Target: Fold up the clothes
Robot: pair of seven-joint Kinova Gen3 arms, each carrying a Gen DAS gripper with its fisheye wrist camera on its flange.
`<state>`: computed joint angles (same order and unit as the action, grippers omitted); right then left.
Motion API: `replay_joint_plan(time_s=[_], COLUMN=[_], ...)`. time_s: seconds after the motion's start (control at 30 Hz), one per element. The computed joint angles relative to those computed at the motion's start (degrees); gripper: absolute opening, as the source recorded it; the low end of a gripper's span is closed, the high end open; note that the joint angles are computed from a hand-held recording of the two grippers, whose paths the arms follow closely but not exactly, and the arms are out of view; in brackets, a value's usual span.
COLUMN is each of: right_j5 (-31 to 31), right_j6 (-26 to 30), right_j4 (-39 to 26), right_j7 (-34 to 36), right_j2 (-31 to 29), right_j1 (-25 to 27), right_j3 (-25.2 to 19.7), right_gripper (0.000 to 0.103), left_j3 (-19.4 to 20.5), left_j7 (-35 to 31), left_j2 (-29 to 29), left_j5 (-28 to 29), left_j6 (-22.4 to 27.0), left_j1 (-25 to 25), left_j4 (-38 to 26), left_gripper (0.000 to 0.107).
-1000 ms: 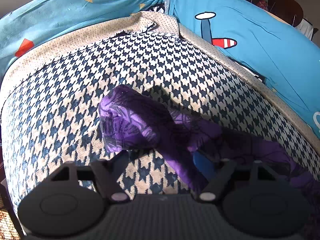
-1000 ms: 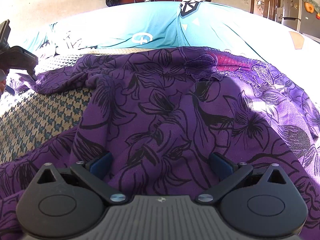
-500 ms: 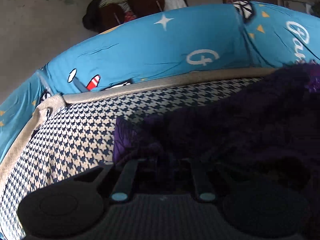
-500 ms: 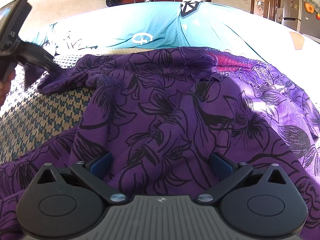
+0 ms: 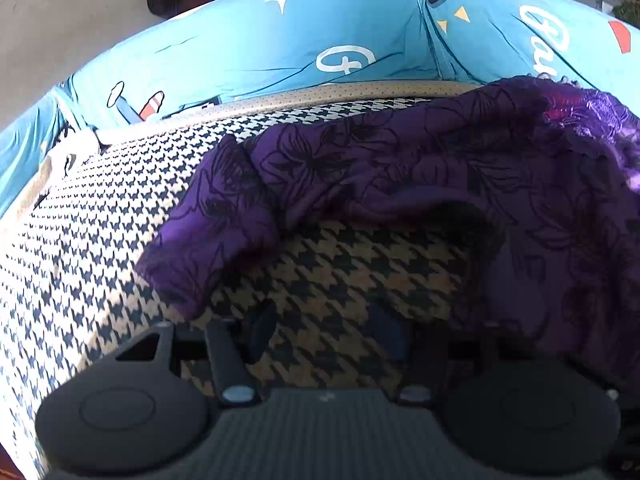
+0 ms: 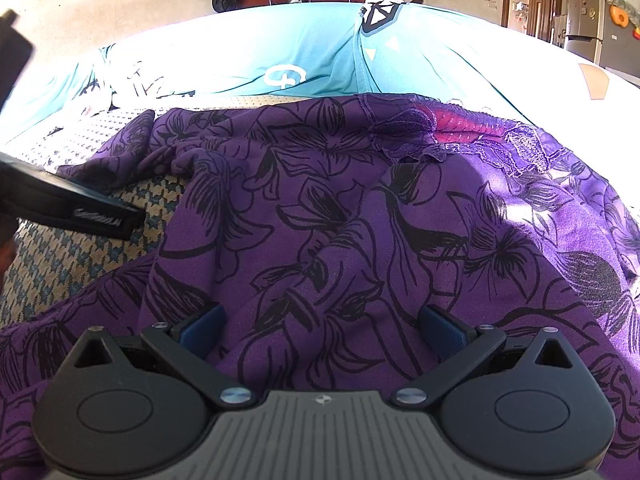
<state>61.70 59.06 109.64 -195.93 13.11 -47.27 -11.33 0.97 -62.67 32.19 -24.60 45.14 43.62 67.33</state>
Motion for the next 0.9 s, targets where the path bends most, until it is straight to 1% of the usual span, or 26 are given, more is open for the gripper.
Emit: replay_joint_plan(time_s=[0.1,0.17,0.23,0.3,0.37,0.5,0.53,0.6,0.77,0.9], right_j5=[-0.02,0.00,-0.06,-0.10,-0.11,-0.03,-0.03,-0.02,0.02,0.05], right_j6=[0.03,0.01,0.14,0.23,0.27,0.25,0.30,0.33,0.36,0.42], right_j4=[-0.01,0.03,-0.08,-0.16,-0.20,-0.13,-0.10,-0.08,0.03,0.06], right_j7=[0.01,-0.01,0.05,0.08,0.10,-0.06,-0.12,-0.14,-0.23,-0.30], right_j2=[0.01,-0.01,0.06,0.11,0.15,0.17,0.14,0.14,0.06,0.05], right_j1=[-0.02,-0.01,-0.05,-0.08,-0.11,-0.15,-0.20,-0.21,-0.21,-0.23], right_j3=[-0.02,-0.02,-0.03,-0.03,0.00,0.02,0.01,-0.01,-0.05,-0.09], right_gripper=[0.103,0.103,0.103,0.103,0.103,0.103,0.103,0.103,0.103,0.103], left_j3=[-1.32,-0.61,0.28,1.81,2.89,5.37,5.34,5.11,6.92,6.30], left_j7=[5.28,7.55,9.35,9.78,10.45,9.24,9.27,9.57,8.84,9.48], left_j2=[-2.82,-4.07,-5.17,-5.91,-6.46,-7.01,-6.88,-6.48,-4.11,-3.28], left_j5=[0.56,2.81,5.57,9.40,13.50,21.33,22.28,23.67,29.42,30.45], left_j6=[-3.14,-3.99,-4.62,-5.88,-7.41,-10.25,-10.60,-10.89,-10.77,-11.16], left_j1=[0.00,-2.13,-4.63,-8.20,-11.59,-17.68,-18.23,-18.97,-21.99,-21.62], left_j4=[4.41,5.86,6.98,7.72,8.49,9.80,9.82,9.55,7.55,6.61], left_gripper=[0.055,0.059,0.060,0.062,0.069,0.074,0.077,0.079,0.085,0.087])
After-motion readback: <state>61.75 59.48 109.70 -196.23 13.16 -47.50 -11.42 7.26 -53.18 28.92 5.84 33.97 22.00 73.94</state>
